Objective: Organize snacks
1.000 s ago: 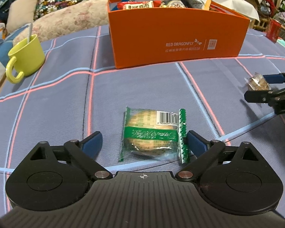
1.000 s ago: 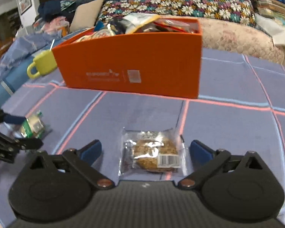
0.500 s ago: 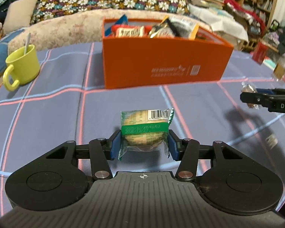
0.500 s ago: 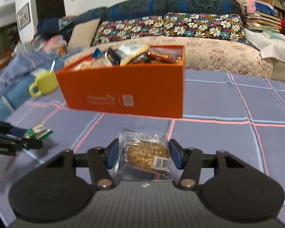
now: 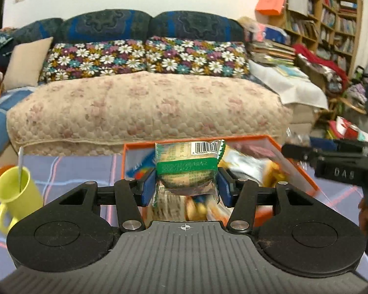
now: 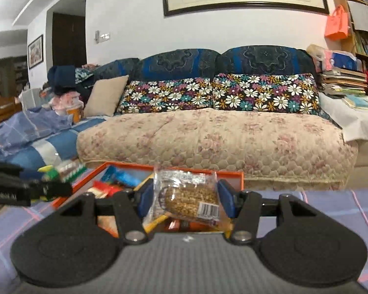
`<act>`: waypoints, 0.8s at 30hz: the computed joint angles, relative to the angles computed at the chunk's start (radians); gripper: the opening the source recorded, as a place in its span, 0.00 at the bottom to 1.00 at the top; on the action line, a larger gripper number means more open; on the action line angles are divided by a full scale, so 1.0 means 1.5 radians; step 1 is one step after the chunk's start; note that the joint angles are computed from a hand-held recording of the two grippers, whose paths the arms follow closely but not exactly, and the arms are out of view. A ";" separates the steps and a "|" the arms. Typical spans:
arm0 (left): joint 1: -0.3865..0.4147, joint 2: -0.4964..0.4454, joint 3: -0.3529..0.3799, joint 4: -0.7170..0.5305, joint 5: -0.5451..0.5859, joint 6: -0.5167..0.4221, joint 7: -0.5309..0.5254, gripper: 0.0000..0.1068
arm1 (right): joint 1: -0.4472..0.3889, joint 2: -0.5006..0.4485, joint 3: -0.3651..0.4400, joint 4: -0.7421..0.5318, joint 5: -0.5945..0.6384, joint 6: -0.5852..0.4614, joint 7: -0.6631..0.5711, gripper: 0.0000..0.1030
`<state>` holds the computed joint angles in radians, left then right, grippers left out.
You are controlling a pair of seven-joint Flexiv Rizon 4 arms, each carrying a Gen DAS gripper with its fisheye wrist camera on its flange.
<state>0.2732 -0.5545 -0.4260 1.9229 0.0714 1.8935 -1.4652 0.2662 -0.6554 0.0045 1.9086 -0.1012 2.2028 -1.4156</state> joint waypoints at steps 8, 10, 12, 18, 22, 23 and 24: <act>-0.110 -0.033 0.129 -0.020 -0.063 0.031 0.005 0.54 | 0.012 -0.026 -0.009 0.008 0.043 0.079 -0.010 0.92; -0.108 -0.010 0.133 0.024 -0.054 0.047 -0.006 0.55 | 0.009 -0.003 -0.002 0.047 0.048 0.098 -0.017 0.91; -0.142 0.018 0.174 0.066 -0.069 0.058 -0.012 0.59 | -0.001 0.022 0.013 0.097 0.046 0.110 -0.012 0.91; -0.162 0.107 0.204 0.196 -0.063 0.075 -0.042 0.62 | 0.012 0.080 0.042 0.246 0.103 0.175 -0.004 1.00; -0.196 0.154 0.236 0.263 -0.061 0.108 -0.045 0.63 | 0.019 0.098 0.062 0.324 0.123 0.221 0.012 1.00; -0.204 0.163 0.242 0.276 -0.062 0.116 -0.044 0.64 | 0.025 0.101 0.063 0.337 0.133 0.231 0.013 1.00; -0.211 0.169 0.246 0.286 -0.063 0.121 -0.043 0.64 | 0.027 0.103 0.066 0.348 0.138 0.242 0.016 1.00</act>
<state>-0.0429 -0.3017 -0.0566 2.3514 -0.0235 2.0757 -1.5299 0.3069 -0.5012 0.1031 2.4300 0.1059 2.5658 -1.3919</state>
